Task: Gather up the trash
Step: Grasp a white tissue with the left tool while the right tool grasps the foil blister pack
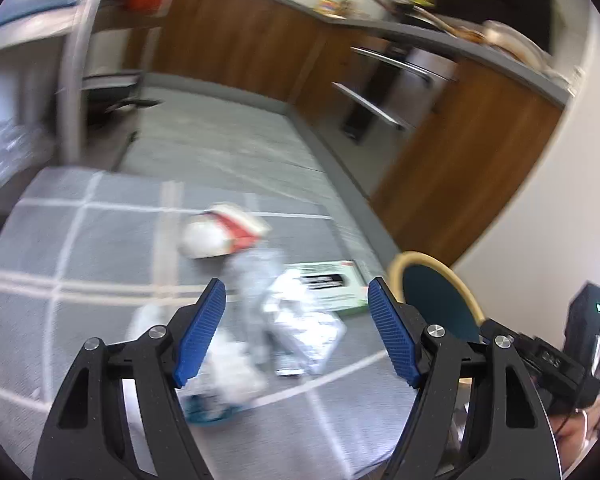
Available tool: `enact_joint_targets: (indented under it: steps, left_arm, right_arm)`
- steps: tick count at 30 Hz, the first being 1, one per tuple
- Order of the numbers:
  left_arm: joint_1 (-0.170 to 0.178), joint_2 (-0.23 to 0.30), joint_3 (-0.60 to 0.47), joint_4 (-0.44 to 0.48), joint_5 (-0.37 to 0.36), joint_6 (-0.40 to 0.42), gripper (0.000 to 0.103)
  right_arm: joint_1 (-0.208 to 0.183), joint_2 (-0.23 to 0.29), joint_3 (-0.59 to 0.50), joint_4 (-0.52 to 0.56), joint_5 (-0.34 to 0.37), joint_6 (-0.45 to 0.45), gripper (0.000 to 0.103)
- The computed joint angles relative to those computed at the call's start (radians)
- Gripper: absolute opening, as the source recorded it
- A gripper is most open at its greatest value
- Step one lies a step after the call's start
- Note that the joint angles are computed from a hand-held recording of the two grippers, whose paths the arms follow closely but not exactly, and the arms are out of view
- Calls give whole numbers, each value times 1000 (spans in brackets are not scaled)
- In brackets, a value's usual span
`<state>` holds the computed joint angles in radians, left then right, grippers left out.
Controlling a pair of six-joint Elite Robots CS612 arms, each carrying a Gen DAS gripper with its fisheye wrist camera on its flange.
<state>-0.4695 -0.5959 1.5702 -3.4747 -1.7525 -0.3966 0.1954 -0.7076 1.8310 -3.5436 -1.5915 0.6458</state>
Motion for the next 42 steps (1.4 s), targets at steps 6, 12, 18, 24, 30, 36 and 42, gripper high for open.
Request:
enact_joint_targets:
  steps: [6,12,18,24,30,36,42]
  left_arm:
    - [41,-6,31,62,11,-74,72]
    - [62,0,29,137,-21,-78,72]
    - [76,11,17,216,-52,-84,47]
    - [87,19,13,207,-50,-114,12]
    - [91,20,29,91,-7,-153,9]
    - [100,25,31,19,9,-190,9]
    - [103,27,32,-44,21,-208,9]
  right_arm:
    - [18,15,-36,31,27,-21,72]
    - [36,33,-78,81,46,-56,72]
    - [57,51,-126,153,51,-139,73]
    - [74,71,-182,242,71,-267,76]
    - [86,93,-245,335,66,-395,79]
    - [102,123,-328,438,16,-570,80]
    - [110,156,-397,502,-22,-668,80]
